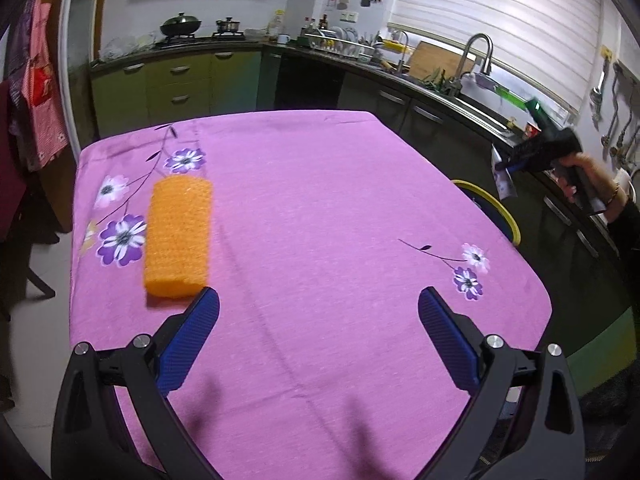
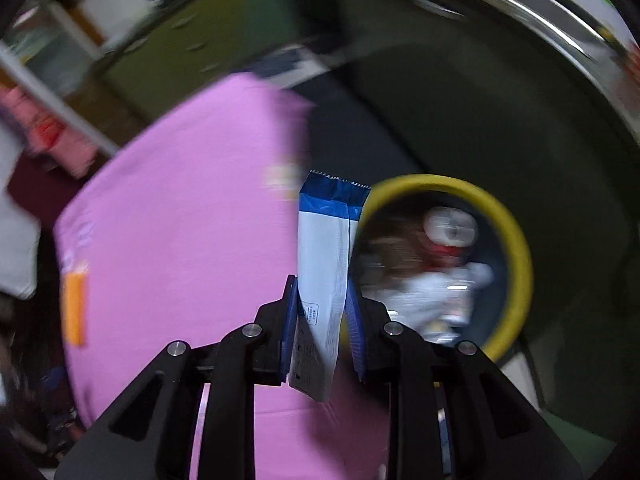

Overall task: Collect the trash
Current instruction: 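Carry the white tube to the yellow bin and release it with the right gripper, then grasp the orange mesh sponge sleeve with the left gripper and lift it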

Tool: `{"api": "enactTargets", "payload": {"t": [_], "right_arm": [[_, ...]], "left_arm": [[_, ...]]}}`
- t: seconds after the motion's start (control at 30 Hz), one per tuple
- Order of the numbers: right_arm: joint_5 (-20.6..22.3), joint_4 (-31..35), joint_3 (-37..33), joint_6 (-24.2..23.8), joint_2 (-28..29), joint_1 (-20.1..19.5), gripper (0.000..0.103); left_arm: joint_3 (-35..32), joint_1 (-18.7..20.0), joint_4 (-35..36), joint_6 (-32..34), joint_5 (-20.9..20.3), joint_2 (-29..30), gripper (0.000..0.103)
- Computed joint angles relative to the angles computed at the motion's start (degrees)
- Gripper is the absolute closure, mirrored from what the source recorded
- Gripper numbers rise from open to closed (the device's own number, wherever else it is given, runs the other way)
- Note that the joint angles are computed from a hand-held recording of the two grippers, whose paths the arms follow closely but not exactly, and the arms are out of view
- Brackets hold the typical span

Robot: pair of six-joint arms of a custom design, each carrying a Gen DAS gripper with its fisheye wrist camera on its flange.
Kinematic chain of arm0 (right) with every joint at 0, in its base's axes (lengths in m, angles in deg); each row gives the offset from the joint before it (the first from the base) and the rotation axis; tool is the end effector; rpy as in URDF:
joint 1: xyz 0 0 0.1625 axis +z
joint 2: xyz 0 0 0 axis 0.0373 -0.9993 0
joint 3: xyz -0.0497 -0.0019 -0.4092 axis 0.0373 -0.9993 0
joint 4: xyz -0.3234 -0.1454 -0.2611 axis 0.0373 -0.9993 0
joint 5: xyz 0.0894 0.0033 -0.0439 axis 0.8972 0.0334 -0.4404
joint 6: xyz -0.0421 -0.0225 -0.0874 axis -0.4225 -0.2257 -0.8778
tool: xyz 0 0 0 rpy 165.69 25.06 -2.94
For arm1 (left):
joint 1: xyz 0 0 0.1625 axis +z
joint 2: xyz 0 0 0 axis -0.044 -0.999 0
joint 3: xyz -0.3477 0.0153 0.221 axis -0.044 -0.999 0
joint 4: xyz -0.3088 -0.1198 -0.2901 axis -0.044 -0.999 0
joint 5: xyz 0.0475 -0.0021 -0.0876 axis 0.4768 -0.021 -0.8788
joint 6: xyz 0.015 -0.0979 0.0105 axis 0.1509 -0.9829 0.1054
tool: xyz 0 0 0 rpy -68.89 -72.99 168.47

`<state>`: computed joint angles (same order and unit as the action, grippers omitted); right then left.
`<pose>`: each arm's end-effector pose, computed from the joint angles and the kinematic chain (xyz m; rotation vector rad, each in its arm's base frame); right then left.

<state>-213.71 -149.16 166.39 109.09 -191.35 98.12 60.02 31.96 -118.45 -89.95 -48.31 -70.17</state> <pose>0.1315 -0.3789 0.4253 -0.4595 -2.3468 0.7021 -0.2358 -0.3415 0.2644 1.0833 2.5507 -0.6201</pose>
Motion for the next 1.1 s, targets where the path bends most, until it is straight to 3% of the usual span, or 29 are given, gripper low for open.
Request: {"api": "enactTargets", "payload": {"t": [0.13, 0.27, 0.33, 0.53, 0.8, 0.93, 1.1], "right_arm": [[-4.42, 1.12, 2.72, -1.12, -3.96, -6.64, 0.078], [-5.50, -0.53, 4.86, -3.85, -5.28, -11.31, 0.076], [-5.77, -1.66, 5.69, -4.85, -5.69, -12.10, 0.065], [-2.71, -7.96, 9.36, -7.04, -10.36, -7.13, 0.053], [-0.18, -16.53, 18.68, -3.64, -11.67, 10.11, 0.046], [1.38, -22.32, 21.13, -2.46, -8.27, 13.09, 0.045], [2.94, -26.31, 21.82, -0.98, -5.56, 15.48, 0.043]], "left_arm": [[-0.13, -1.64, 0.93, -0.14, 0.69, 0.62, 0.008], [-0.54, -2.36, 2.07, -0.73, 1.27, 1.31, 0.008], [-0.73, -2.27, 2.27, -0.89, 1.31, 1.69, 0.008], [-1.34, -1.72, 2.58, -0.38, 2.17, 2.95, 0.007], [-6.52, 3.85, 4.06, 0.81, 5.21, 7.65, 0.007], [-10.74, 7.78, 2.74, 4.33, 8.15, 12.48, 0.007], [-15.67, 12.42, 5.67, 0.99, 10.92, 17.97, 0.007]]}}
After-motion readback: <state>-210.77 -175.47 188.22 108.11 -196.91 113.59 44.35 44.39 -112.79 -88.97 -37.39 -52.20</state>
